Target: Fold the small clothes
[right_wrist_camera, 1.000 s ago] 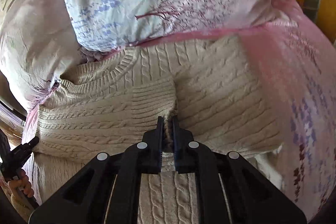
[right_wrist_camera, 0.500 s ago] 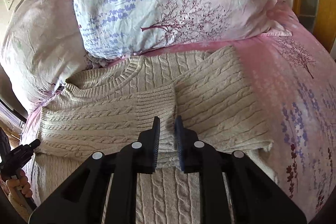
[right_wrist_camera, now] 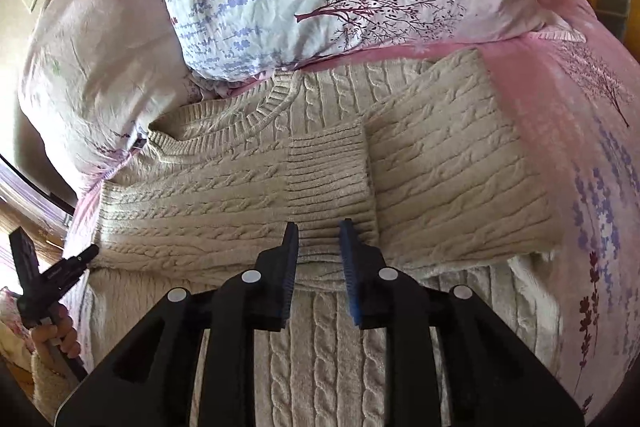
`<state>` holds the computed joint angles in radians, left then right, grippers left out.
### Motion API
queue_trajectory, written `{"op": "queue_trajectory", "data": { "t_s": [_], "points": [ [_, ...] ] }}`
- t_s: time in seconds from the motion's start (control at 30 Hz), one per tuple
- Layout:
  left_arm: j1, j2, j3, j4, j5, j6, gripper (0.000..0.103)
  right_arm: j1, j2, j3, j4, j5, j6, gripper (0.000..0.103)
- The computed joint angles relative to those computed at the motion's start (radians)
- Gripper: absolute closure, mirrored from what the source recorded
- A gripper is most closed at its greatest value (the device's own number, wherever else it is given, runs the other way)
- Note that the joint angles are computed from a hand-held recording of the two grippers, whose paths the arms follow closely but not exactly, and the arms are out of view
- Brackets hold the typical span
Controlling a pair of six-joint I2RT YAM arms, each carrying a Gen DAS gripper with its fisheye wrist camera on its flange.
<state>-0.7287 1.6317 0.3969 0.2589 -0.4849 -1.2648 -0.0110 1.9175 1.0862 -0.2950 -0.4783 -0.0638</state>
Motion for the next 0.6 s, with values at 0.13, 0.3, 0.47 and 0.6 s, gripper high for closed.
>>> {"op": "queue_trajectory", "data": {
  "t_s": [0.13, 0.3, 0.47, 0.6],
  "points": [
    [-0.114, -0.140, -0.095, 0.006, -0.073, -0.028, 0.062, -0.108, -0.120, -0.089, -0.011, -0.060, -0.052, 0.043],
    [-0.366, -0.281, -0.106, -0.265, -0.219, -0.195, 0.035, -0.319, -0.155, -0.095, -0.154, -0.170, -0.195, 0.043],
    [-0.603, -0.182, 0.018, -0.601, -0.248, -0.510, 0.013, -0.481, -0.109, -0.066, -0.313, -0.226, -0.338, 0.043],
    [-0.738, -0.089, 0.080, -0.643, -0.236, -0.633, 0.010, -0.559, -0.101, -0.077, -0.405, -0.245, -0.452, 0.043]
  ]
}}
